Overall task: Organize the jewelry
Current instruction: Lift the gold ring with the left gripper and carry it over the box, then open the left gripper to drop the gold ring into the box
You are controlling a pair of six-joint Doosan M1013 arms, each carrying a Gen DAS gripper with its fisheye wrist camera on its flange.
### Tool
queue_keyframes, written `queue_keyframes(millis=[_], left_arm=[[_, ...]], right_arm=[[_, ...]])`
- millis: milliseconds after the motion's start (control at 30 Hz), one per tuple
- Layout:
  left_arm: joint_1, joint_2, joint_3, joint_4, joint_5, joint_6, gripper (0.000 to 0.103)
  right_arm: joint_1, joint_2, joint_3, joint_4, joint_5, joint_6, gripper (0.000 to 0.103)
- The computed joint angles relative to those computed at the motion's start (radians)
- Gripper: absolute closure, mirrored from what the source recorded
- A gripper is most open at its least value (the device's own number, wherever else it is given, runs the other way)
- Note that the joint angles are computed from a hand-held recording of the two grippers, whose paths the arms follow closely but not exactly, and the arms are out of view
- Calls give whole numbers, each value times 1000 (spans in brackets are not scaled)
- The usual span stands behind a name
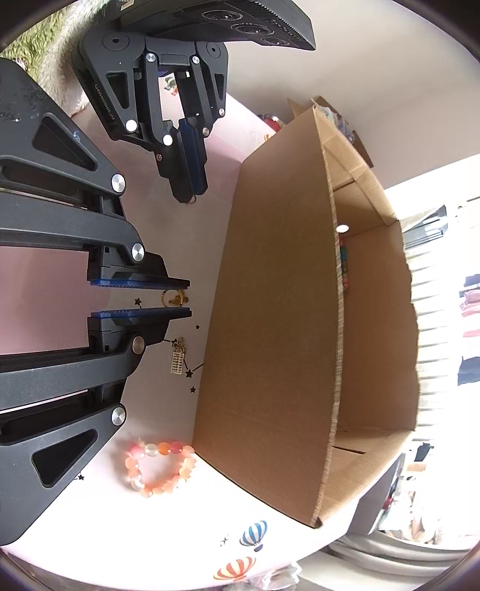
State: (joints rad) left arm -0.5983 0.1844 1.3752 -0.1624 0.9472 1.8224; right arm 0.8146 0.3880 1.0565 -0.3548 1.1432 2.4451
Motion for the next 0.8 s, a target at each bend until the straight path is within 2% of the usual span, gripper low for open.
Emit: queue_keyframes(millis=[100,233,300,367,467,533,667,800], left_arm=[[23,-12,-8,-91,-23,73,93],[45,-30,-26,-163,-91,179,93],[70,-21,-61,-259,-88,236,93],[86,-5,-96,-297,-86,251,93],[80,51,-187,-237,-29,184,93],[78,101,-255,-195,33,125,93],[76,208,-400,-204,228,22,93],[64,284,-494,-189,356,-47,93]], right_arm=[[7,-19,-2,-14,-23,-4,96],[10,-42,-18,-59,-66,-29,96],[3,-50,-29,-76,-101,-50,96],[-11,-50,-48,-77,-128,-86,96],[-46,-26,-100,-28,-117,-159,96],[-84,3,-147,55,-80,-209,96],[-151,98,-290,214,107,-284,96],[-179,178,-403,277,265,-317,96]])
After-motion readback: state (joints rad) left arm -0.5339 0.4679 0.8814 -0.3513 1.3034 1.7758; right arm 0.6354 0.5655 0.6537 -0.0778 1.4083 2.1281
